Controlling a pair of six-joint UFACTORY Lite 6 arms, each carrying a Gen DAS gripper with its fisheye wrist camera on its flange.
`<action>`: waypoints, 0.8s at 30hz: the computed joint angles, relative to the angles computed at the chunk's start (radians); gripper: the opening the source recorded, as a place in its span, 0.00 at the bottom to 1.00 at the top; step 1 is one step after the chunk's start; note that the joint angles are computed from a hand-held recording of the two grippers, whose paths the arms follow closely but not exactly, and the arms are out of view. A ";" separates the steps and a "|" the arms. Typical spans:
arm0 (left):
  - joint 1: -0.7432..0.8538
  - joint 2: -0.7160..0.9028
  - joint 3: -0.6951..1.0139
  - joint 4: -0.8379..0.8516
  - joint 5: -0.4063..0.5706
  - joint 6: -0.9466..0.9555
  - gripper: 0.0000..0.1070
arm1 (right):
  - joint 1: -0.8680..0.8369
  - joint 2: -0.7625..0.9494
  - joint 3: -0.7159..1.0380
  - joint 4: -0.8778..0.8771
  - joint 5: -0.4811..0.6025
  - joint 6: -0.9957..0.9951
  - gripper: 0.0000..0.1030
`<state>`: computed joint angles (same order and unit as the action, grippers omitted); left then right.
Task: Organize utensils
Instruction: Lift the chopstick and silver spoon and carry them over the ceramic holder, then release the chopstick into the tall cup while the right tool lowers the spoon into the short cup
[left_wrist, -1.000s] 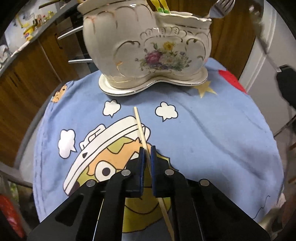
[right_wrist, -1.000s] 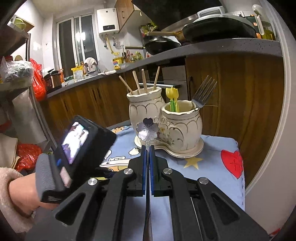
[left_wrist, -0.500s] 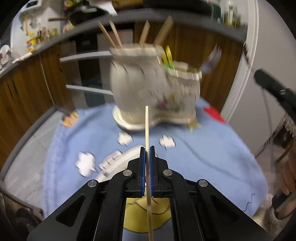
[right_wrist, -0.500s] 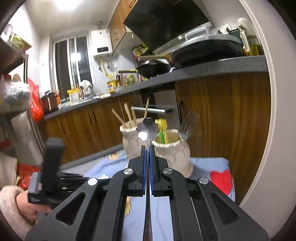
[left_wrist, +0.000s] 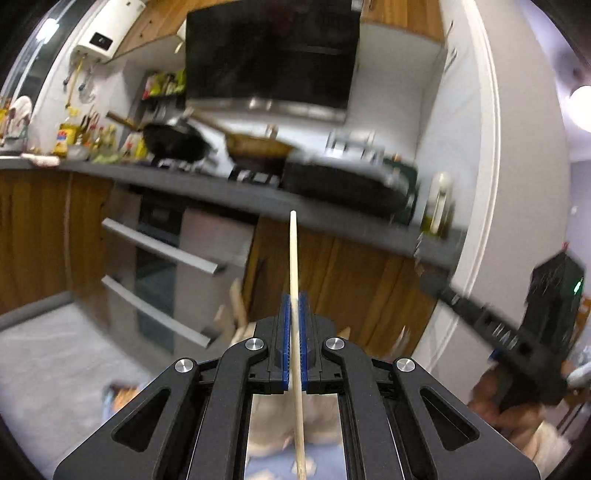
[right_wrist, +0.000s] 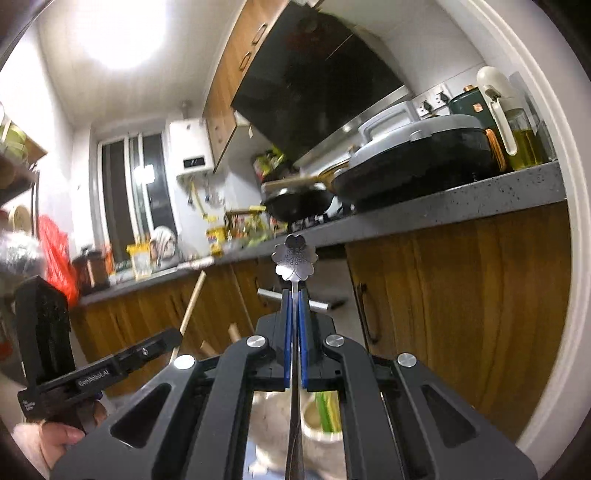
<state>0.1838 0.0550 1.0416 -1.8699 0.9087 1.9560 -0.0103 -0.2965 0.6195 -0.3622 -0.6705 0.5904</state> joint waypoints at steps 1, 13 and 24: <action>-0.020 0.035 0.040 -0.041 0.007 0.008 0.04 | 0.002 0.029 0.020 0.025 -0.014 -0.019 0.03; -0.188 0.292 0.263 -0.412 -0.051 0.302 0.04 | 0.116 0.344 0.225 0.337 -0.120 -0.401 0.03; -0.194 0.342 0.229 -0.479 -0.002 0.452 0.04 | 0.172 0.495 0.284 0.484 -0.199 -0.576 0.03</action>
<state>-0.0100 0.3974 1.2706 -2.3488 0.9068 2.4079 0.1621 0.1986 0.9034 0.1222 -0.8694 0.0149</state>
